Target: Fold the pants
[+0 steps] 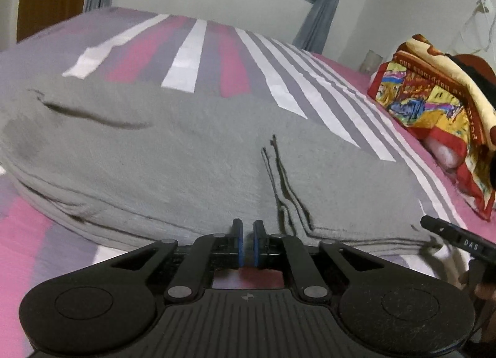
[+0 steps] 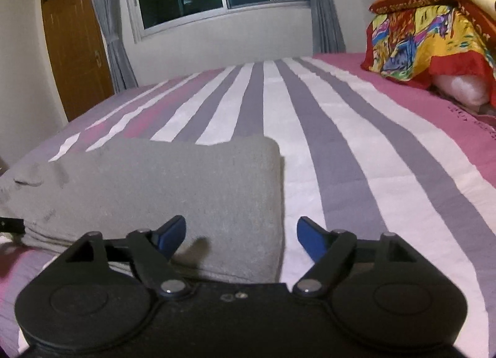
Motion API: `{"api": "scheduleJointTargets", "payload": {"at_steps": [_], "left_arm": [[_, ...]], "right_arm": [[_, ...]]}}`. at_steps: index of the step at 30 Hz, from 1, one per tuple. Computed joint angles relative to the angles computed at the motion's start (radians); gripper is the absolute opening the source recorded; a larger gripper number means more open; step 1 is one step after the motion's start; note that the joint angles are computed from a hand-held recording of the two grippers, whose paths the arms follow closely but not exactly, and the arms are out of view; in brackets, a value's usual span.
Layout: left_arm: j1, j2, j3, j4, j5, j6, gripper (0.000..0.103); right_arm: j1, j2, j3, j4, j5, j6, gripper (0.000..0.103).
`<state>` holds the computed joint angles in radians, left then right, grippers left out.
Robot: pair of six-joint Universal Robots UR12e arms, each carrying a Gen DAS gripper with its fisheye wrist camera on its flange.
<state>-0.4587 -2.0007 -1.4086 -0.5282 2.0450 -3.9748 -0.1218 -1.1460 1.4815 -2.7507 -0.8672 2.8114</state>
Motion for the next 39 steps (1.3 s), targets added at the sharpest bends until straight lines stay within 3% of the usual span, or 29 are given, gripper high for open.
{"api": "scheduleJointTargets", "payload": {"at_steps": [1, 3, 4, 6, 8, 11, 13, 15, 16, 20, 21, 22, 26, 27, 29, 31, 32, 34, 39], "left_arm": [[-0.003, 0.006, -0.004, -0.007, 0.017, 0.002, 0.032], [-0.008, 0.015, -0.016, 0.017, 0.047, 0.019, 0.073], [-0.013, 0.018, -0.019, 0.010, 0.076, 0.024, 0.078], [-0.017, 0.034, -0.038, 0.010, 0.120, 0.035, 0.082], [-0.011, 0.061, -0.093, 0.084, 0.134, 0.004, 0.082], [0.020, 0.115, -0.206, 0.176, 0.125, -0.159, 0.082], [0.052, 0.146, -0.297, 0.284, 0.095, -0.290, 0.082], [0.093, 0.163, -0.377, 0.403, 0.032, -0.411, 0.081], [0.115, 0.161, -0.420, 0.504, -0.001, -0.465, 0.080], [0.173, 0.124, -0.504, 0.783, -0.021, -0.627, 0.042], [0.185, 0.112, -0.515, 0.835, -0.024, -0.661, 0.035], [0.199, 0.100, -0.519, 0.882, -0.034, -0.673, 0.035], [0.233, 0.080, -0.495, 0.888, -0.079, -0.620, 0.036], [0.234, 0.080, -0.488, 0.866, -0.070, -0.615, 0.030], [0.217, 0.077, -0.475, 0.873, -0.001, -0.597, 0.019], [0.187, 0.067, -0.465, 0.958, 0.085, -0.500, 0.018], [0.181, 0.072, -0.472, 0.938, 0.100, -0.499, 0.018], [0.194, 0.095, -0.504, 0.836, 0.052, -0.569, 0.017], [0.195, 0.123, -0.479, 0.711, 0.051, -0.530, 0.017]], "right_arm": [[0.002, 0.000, 0.001, -0.003, -0.006, 0.003, 0.080], [0.004, -0.002, -0.003, 0.017, -0.022, -0.004, 0.085], [0.005, -0.003, -0.006, 0.035, -0.029, -0.011, 0.089], [0.011, -0.006, -0.005, 0.067, -0.053, -0.023, 0.094], [0.015, -0.004, -0.006, 0.067, -0.067, -0.013, 0.097], [0.015, -0.007, 0.002, 0.061, -0.073, -0.003, 0.098], [0.016, -0.009, 0.006, 0.053, -0.079, -0.003, 0.099], [0.018, -0.011, 0.012, 0.045, -0.083, -0.002, 0.099], [0.018, -0.013, 0.016, 0.041, -0.085, -0.002, 0.099], [0.021, -0.012, 0.017, 0.033, -0.092, -0.006, 0.100], [0.021, -0.012, 0.018, 0.033, -0.092, -0.006, 0.100], [0.021, -0.013, 0.018, 0.033, -0.092, -0.006, 0.100], [0.022, -0.012, 0.018, 0.033, -0.095, -0.007, 0.100], [0.023, -0.011, 0.017, 0.034, -0.098, -0.007, 0.101], [0.025, -0.010, 0.015, 0.036, -0.103, -0.008, 0.101], [0.025, -0.008, 0.012, 0.043, -0.100, -0.008, 0.102], [0.023, -0.008, 0.011, 0.048, -0.095, -0.010, 0.102], [0.020, -0.010, 0.013, 0.051, -0.087, -0.013, 0.102], [0.018, -0.007, 0.009, 0.037, -0.081, 0.007, 0.102]]}}
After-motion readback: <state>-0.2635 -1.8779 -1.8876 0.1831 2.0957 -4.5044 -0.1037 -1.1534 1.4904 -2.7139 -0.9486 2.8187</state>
